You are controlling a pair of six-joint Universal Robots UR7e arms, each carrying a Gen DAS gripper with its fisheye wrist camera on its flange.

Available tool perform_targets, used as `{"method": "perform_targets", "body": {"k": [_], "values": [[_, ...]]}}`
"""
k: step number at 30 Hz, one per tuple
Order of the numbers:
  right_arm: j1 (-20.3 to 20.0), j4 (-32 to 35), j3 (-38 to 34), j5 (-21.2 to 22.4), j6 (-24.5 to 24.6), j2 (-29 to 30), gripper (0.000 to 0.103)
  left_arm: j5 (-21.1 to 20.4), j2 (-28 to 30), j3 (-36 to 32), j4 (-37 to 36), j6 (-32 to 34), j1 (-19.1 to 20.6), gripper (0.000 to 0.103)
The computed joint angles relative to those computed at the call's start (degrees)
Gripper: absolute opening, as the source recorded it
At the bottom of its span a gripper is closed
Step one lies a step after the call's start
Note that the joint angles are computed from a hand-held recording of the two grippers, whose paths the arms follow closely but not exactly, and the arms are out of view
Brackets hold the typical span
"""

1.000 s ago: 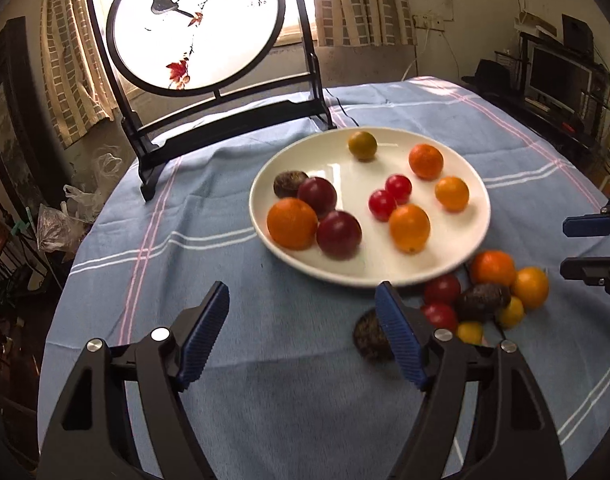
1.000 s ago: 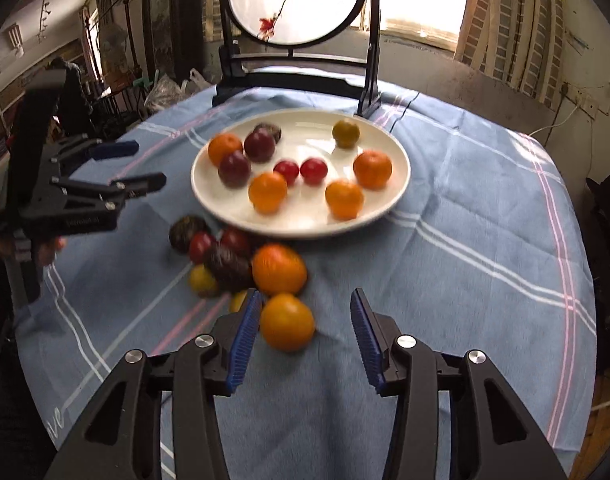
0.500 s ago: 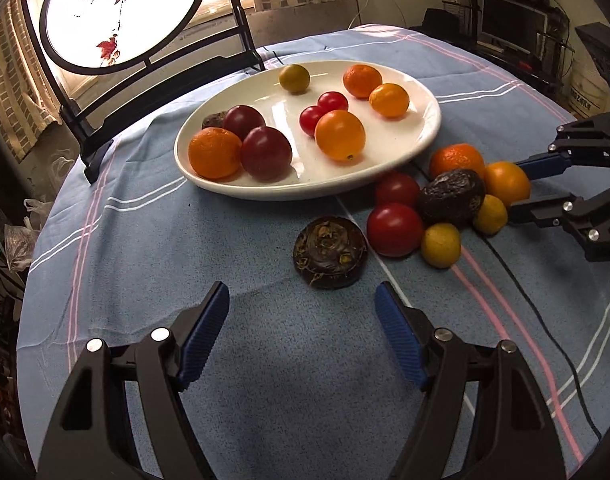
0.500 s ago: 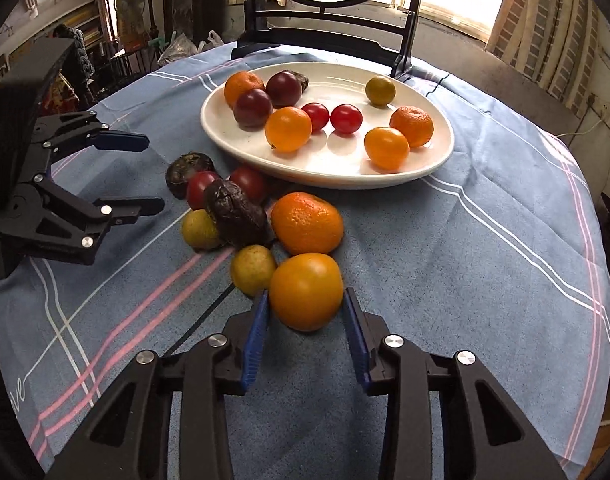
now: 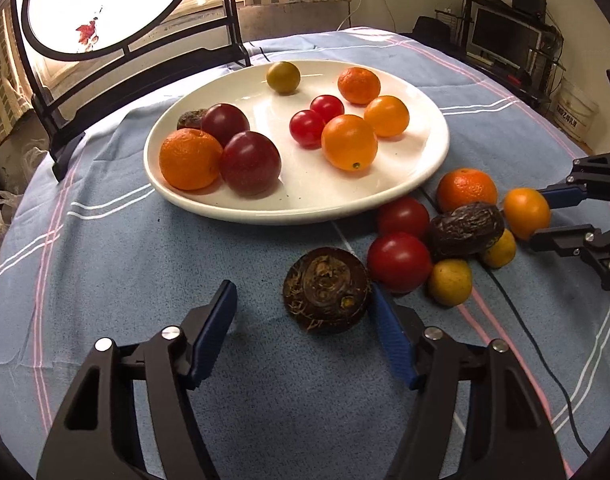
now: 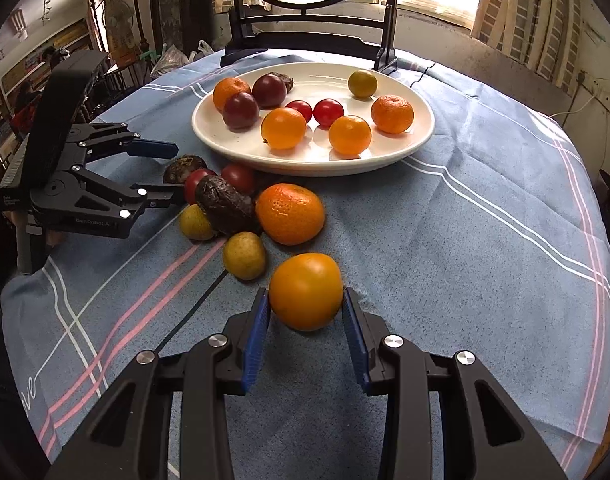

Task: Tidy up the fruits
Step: 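Grasp a brown round fruit with the left tool while the right tool grasps a yellow-orange fruit, then place the brown fruit on the plate with the left tool while the right tool places its fruit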

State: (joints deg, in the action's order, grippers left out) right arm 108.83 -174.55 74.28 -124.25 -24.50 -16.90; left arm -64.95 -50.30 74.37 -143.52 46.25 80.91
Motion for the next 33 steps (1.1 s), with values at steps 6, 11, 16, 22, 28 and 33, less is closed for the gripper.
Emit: {"method": "perform_targets", "body": {"k": [6,11,16,22,28,33], "values": [[0.31,0.05,0.49,0.21,1.01,-0.23,0.037,-1.81,-0.86,1.10,1.27,1.36,0.00,0.042],[0.89,-1.26,2.64,0.55,1.24,-1.31,0.037,-1.81,-3.90,4.12,1.58,1.27,0.03,0.042],[1.46,-2.13,4.27,1.71,0.18,-1.72,0.037,1.70,-6.66,8.17,-0.46,-2.04,-0.65,0.042],[1.77,-1.90,4.85,2.66,0.67,-1.42,0.037,4.52,-7.28,12.64,-5.36,-3.12,-1.96,0.043],[2.00,-1.61,5.40,2.20,1.64,-1.46,0.037,3.90,-6.80,11.68,-3.58,-4.26,-1.92,0.047],[2.24,-1.50,5.17,1.93,1.79,-1.30,0.037,3.49,-7.15,11.71,-3.24,-5.35,-1.78,0.042]]}}
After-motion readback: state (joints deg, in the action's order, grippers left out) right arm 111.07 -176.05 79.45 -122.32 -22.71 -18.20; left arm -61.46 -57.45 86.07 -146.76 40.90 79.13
